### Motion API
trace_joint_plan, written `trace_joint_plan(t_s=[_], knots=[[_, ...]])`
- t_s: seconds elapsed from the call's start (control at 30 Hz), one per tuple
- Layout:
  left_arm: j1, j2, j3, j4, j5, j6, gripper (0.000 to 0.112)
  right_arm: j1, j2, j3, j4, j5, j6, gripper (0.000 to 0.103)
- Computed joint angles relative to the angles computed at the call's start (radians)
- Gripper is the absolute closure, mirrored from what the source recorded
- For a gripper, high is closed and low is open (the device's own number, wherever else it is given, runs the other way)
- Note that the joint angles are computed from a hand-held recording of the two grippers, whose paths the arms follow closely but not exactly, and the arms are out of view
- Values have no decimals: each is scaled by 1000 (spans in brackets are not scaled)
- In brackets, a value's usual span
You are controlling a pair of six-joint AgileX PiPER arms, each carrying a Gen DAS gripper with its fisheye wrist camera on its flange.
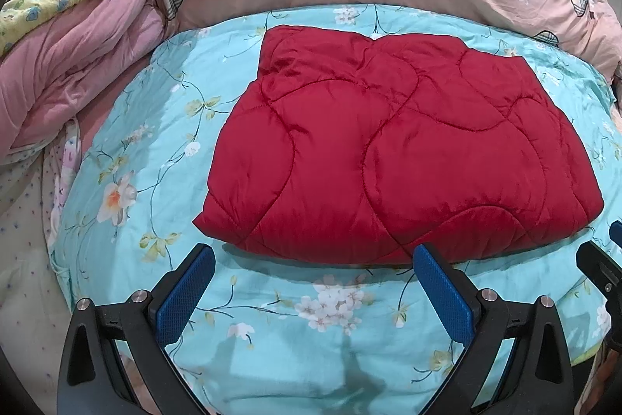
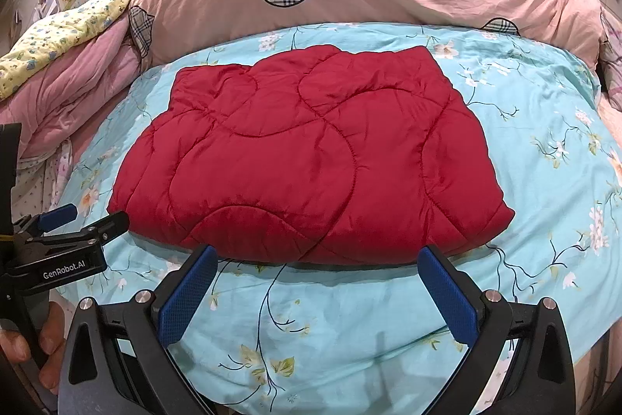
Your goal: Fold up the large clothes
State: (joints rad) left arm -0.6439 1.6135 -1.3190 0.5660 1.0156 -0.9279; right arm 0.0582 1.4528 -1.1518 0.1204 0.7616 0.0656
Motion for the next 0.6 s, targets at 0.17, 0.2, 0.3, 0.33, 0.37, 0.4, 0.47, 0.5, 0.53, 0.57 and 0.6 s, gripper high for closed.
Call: trace_joint_plan(t_s=[0.17,0.2,0.3,0.33,0.37,0.4,0.47,0.5,0.53,0.57,0.6], knots=[[10,13,-10,-5,-7,11,10,-14,10,-6,6,-3,-8,0],[11,16,-12,-4,-9,11,10,-17,12,-6,7,-4,-9,0],[17,27,-18,-1,-18,9,10,-25,24,-12,10,-5,-14,0],[20,30,-19,-2,-22,10,10,-26,26,-13,10,-5,-15,0],[23,33,-20,-1,-28,10,10,-26,29,-14,10,-5,-15,0],[26,37,-21,-2,-31,9,10,-28,34,-17,8,-5,-14,0],[37,40,-20,-17,-49,16,10,-34,40,-19,16,-5,-26,0],[40,41,-17,-20,-60,16,10,-36,43,-19,15,-8,-25,0],[39,45,-19,-13,-59,11,10,-38,48,-19,19,-8,-29,0],[39,48,-18,-11,-64,11,10,-40,50,-19,24,-8,-33,0],[41,48,-15,-17,-75,13,10,-42,54,-19,30,-10,-38,0]])
